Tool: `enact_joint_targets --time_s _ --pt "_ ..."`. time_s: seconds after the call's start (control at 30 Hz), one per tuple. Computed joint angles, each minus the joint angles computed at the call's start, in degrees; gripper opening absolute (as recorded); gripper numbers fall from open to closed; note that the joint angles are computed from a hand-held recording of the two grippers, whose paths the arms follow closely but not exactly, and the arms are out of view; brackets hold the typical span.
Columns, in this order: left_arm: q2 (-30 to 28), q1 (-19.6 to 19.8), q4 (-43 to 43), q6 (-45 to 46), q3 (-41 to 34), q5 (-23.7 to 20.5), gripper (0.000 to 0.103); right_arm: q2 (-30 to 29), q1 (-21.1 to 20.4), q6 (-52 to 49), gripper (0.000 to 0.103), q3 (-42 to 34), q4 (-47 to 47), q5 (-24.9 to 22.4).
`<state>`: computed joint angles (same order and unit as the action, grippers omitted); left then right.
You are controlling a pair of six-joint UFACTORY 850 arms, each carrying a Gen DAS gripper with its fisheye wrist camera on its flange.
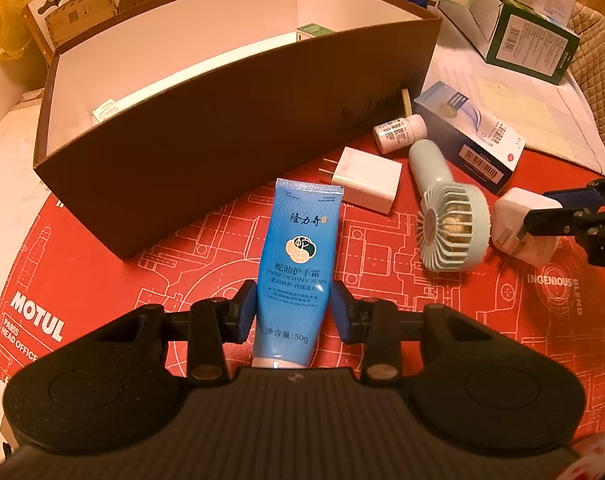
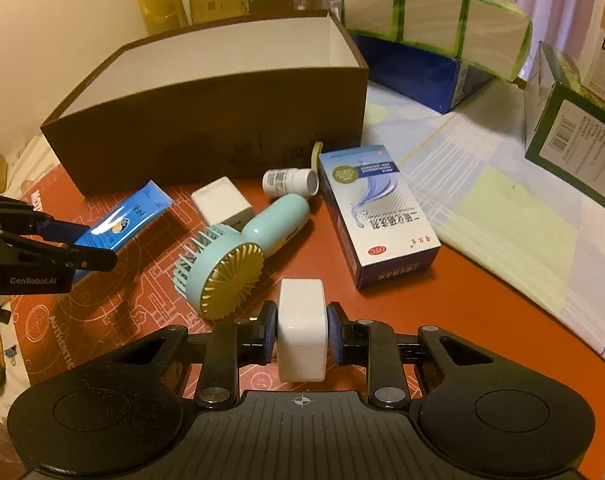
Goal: Organize rigid objects
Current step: 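Carry the tube and plug adapter into the brown box and open both tools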
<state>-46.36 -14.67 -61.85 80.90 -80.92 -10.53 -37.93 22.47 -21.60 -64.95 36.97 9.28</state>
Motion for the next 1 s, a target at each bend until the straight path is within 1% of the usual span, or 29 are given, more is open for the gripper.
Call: enact_joint_targets --time_s 0.13,0.23,0.4,0.63,0.83,1.0 --pt "1.0 0.1 -2.8 2.7 0.5 -0.8 0.034 1.4 0.3 -1.9 0.023 0.6 2.2 0.5" --pt "2.0 0.2 -4.9 4.7 0.8 -1.5 0.034 2.5 0.4 -0.8 0.023 1.0 1.1 1.1" --pt "3.5 0.4 -7.4 6.9 1.0 -2.6 0.034 4.3 0.6 3.4 0.023 1.0 -4.2 1.9" --pt "5.5 0.6 -12.5 11.6 0.6 -4.1 0.034 5.5 1.1 8.0 0.023 -0.9 -11.7 2.3" --pt "5.8 0.8 -15.9 14.2 -1.3 -4.1 0.034 4.9 1.0 13.6 0.023 -4.2 -19.7 2.3" --pt "4.7 1.2 -13.9 11.5 -4.6 -4.4 0.034 2.9 0.7 17.4 0.023 -8.9 -25.6 1.8"
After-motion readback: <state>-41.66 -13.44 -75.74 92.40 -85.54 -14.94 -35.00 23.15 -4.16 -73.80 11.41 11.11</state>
